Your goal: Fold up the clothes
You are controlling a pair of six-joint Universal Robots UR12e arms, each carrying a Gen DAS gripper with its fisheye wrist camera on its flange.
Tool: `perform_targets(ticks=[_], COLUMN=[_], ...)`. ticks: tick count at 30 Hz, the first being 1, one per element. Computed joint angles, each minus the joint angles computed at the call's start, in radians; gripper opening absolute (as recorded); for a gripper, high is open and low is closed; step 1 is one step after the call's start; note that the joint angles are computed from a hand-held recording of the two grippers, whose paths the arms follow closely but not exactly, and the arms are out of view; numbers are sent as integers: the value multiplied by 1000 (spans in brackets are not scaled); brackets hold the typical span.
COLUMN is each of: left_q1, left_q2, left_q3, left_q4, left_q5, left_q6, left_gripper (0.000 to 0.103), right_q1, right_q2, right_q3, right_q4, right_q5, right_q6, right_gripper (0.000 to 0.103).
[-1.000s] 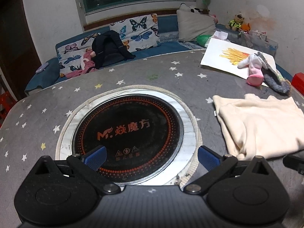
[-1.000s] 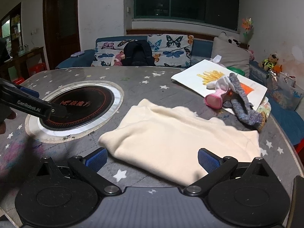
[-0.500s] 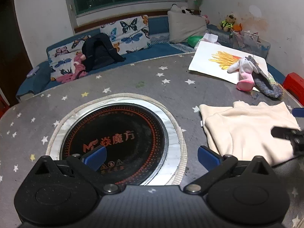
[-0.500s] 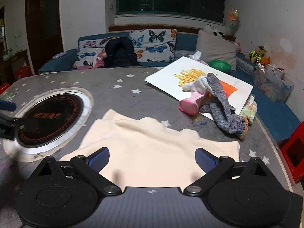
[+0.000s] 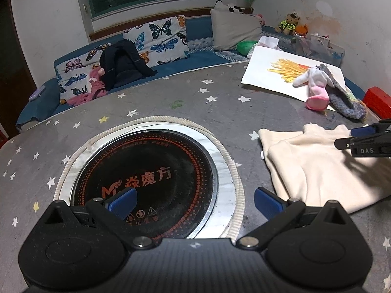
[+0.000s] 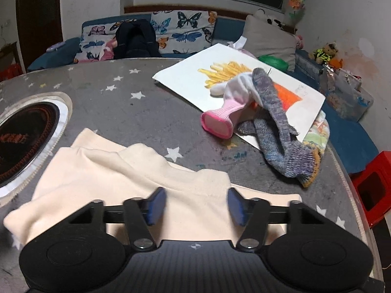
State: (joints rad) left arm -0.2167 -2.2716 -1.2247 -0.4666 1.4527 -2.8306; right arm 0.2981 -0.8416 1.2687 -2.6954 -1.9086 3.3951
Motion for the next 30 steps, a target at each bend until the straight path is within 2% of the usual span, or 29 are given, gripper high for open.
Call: perform_targets(ticks=[1,3,6,8,11,13,14,15,16,17,22,25,29,30], left_q1=[1,-1,-3,-2,0,3,3,4,5,5,9,11,11,10], left_q2=[3,-5,-9,-8,1,6,9,11,12,14,3,-7,-9,-9], left_q3=[-4,7,13,12,3,-3,-7,-9,-10,-13,-4,3,4,5], left_q4=[-1,-8,-14,-14,-13,-12,-10,-8,-6,-5,-15,-19,-25,-24], left_q5=[-3,-2,-7,-10,-22,-38,-42,-45,-47,-51,-51,-49,-54,-53], left_q6=[3,6,8,8,2,0,2,5,7,10,19,21,29,24], left_gripper=[103,103,103,103,103,103,103,103,103,103,103,103,103,103], right_q1=[0,0,7,11,22,28,29,28,30,31,11,0,-14,-14], right_q2=[1,2,-4,-15,-34,-44,-48,-51,-50,-49,-45,-35,-28,-28], right_q3=[0,1,13,27,45,45,43,41,40,40,48,44,55,63], right_q4=[-8,-25,-91,-161,-281,-301,-285,-261,-241,-221,-82,-35,-26,-49], right_q5=[3,8,2,2,-5,-15,-16,-10,-27,-43,-9,13,58,59], right_q6=[-4,-11,-27,-17,-31,-43,-45,-47,-41,-36,16,39,75,74], right_gripper=[40,19,5,4,3,5,15,48,63,69,66,63,38,25])
